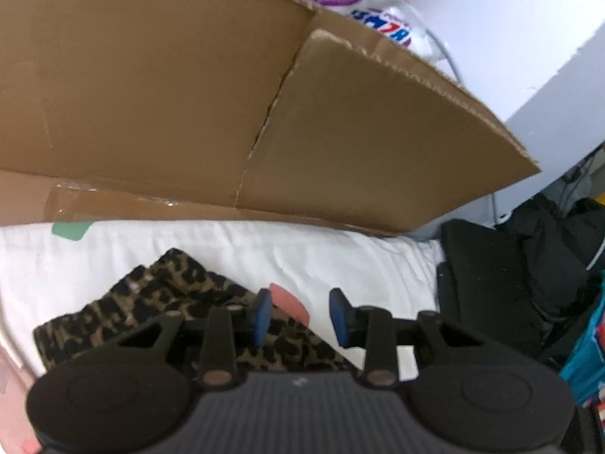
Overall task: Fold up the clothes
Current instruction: 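Open both tools and release the folded shorts on the blanket, then grasp the shorts' elastic waistband with the left tool and fold it over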
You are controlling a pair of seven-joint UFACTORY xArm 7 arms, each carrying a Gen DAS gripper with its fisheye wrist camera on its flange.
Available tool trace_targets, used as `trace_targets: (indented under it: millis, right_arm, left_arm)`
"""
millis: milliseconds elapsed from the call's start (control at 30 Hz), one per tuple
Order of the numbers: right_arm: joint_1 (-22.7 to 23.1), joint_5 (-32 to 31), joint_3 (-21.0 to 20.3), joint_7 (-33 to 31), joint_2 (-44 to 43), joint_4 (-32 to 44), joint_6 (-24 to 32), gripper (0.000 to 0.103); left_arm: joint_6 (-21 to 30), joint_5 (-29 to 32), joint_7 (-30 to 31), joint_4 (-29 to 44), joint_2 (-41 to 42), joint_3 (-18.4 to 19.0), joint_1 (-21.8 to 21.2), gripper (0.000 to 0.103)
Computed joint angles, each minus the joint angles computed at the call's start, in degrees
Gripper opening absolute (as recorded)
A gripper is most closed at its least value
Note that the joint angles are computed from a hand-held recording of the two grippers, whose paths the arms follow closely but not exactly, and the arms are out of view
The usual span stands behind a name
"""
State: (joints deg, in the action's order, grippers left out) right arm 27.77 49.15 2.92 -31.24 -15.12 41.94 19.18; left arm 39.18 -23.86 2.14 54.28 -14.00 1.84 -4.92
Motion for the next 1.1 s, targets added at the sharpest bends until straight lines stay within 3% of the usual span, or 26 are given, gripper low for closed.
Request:
trace_targets:
  millis: [167, 433, 500, 767, 867, 1100]
  right_arm:
    - [0.6, 1.4, 0.6, -3.2, 3.5, 2.9, -1.1, 0.025]
    - [-0.7, 5.0, 3.0, -8.7, 7.6, 6.7, 1.5, 0.024]
    - [-1.4, 3.4, 4.0, -7.6, 7.9, 6.4, 2.0, 0.024]
    - [-2.0, 0.8, 4.4, -7.9, 6.6, 4.6, 1.4, 0.026]
    - [-2.0, 1.3, 3.8, -9.4, 6.4, 4.7, 0.4, 0.033]
    - [-3.7, -2.5, 3.5, -10.4, 7.9, 6.0, 4.6, 0.037]
  left_arm:
    - [0.6, 6.1, -6.0, 0.9, 2.2, -2.2, 1.0, 0.035]
    - [0.7, 9.2, -14.2, -2.5, 0.8, -2.4, 1.6, 0.037]
    - [1.4, 9.2, -15.0, -2.8, 1.0, -1.9, 1.8, 0.044]
    - [2.2, 7.1, -16.1, -4.3, 1.8, -0.4, 3.0, 0.043]
    - [1.8, 5.9, -17.1, -4.2, 2.5, -0.2, 3.3, 0.043]
    - [5.4, 6.9, -20.3, -0.1, 6.2, -0.7, 4.0, 0.043]
